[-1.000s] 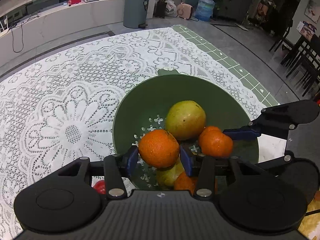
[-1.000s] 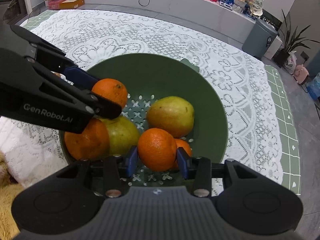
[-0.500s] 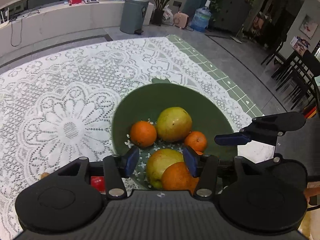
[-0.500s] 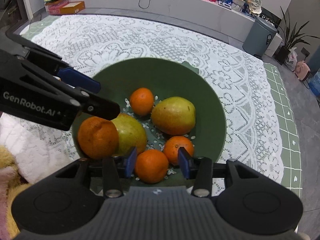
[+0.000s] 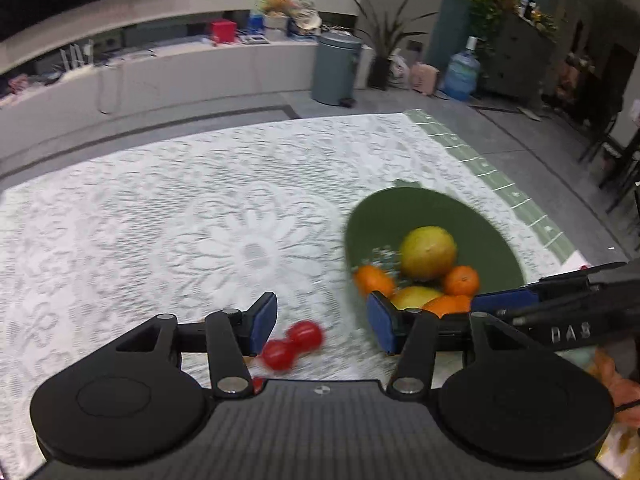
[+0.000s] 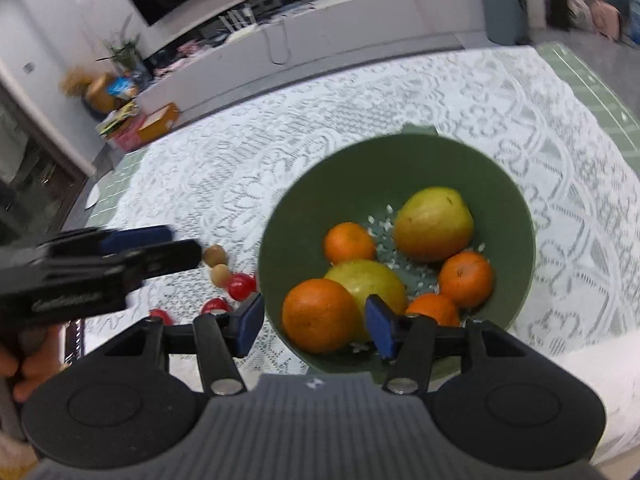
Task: Organize fruits
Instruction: 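Withdraw both tools from the colander toward the red tomatoes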
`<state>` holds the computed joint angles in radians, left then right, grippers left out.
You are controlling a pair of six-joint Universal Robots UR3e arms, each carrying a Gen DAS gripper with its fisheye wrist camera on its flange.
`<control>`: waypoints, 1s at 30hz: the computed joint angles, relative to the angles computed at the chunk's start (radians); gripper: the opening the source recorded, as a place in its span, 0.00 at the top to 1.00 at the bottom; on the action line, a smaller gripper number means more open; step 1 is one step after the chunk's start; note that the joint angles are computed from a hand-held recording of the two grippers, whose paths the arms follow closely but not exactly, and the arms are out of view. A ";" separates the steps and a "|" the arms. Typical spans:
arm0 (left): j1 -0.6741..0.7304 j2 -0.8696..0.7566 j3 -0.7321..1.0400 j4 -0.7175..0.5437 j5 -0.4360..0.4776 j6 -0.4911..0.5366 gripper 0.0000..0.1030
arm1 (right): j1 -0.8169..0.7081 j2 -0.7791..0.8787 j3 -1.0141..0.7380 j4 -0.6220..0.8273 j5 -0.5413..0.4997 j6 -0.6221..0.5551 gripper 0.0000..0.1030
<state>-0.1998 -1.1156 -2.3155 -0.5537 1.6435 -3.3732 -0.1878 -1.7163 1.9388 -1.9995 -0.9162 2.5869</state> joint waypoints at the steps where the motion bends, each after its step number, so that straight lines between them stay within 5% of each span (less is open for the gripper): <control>1: -0.006 0.017 -0.010 -0.008 0.023 0.001 0.40 | 0.009 0.006 0.007 -0.014 -0.009 0.023 0.48; 7: 0.041 0.169 -0.089 -0.074 0.048 -0.001 0.38 | 0.025 0.011 0.044 -0.066 -0.019 0.107 0.58; 24: 0.256 0.500 -0.178 -0.303 -0.114 0.056 0.38 | 0.051 -0.001 0.098 -0.294 -0.238 0.156 0.57; 30: 0.268 0.585 -0.157 -0.385 -0.125 0.034 0.38 | -0.033 -0.160 0.271 -0.435 -0.108 0.115 0.42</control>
<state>0.0678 -0.5306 -2.4727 -0.9392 1.5187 -3.3388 -0.2213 -1.8758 2.2097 -2.4348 -1.0246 2.7018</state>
